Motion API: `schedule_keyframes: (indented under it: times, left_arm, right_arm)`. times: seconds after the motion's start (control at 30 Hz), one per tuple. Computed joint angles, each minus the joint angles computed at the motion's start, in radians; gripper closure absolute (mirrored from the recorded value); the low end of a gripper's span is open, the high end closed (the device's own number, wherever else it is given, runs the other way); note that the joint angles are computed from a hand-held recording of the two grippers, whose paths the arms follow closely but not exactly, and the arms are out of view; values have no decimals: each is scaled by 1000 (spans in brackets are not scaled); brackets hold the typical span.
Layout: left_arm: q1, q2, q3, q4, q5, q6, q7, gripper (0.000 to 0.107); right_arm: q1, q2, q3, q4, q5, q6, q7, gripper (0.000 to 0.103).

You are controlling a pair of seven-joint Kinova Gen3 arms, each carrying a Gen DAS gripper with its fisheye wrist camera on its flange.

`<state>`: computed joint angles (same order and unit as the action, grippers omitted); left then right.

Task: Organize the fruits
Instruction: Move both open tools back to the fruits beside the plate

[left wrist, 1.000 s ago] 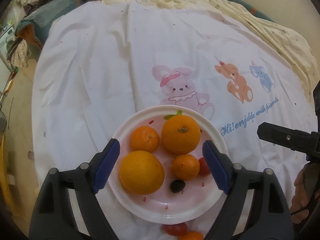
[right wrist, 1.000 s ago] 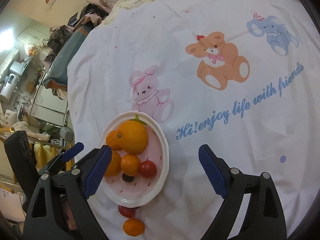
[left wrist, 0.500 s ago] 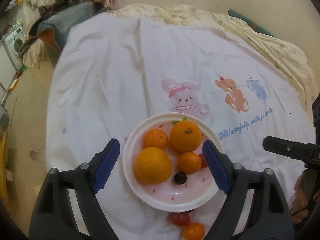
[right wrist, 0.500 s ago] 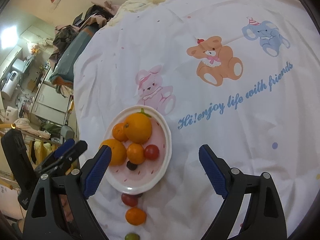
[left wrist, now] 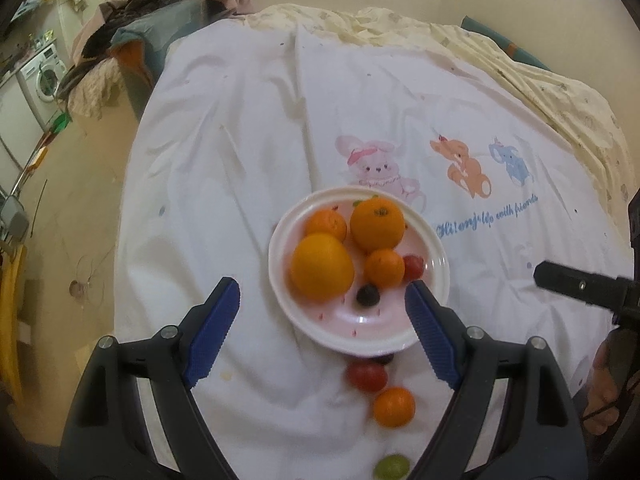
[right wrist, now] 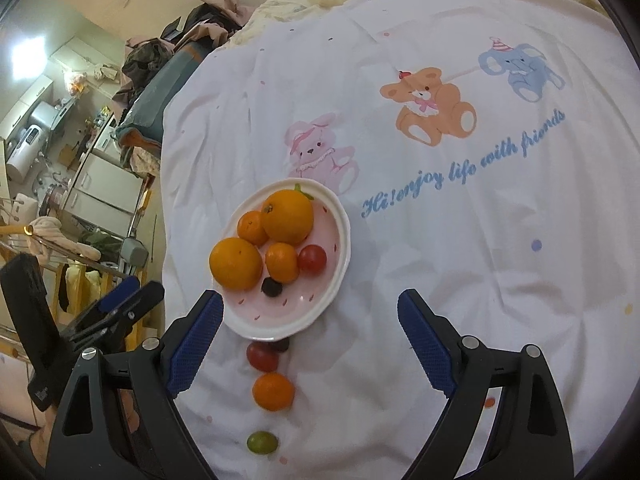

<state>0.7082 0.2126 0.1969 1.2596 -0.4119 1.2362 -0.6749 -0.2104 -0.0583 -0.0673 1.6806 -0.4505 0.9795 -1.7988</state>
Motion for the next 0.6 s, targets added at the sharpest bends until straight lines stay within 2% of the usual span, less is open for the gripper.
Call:
schedule_keyframes:
  times: [0.47,0.6]
  left_arm:
    - [-14,-59,31,89,39,11,76,25]
    - [-18,-58,35,89,36,35,95,25]
  right_arm:
    - [-10,-15,1,53,-30,10,-29,12]
    - [-3,22,15,64,-125,34,32,12]
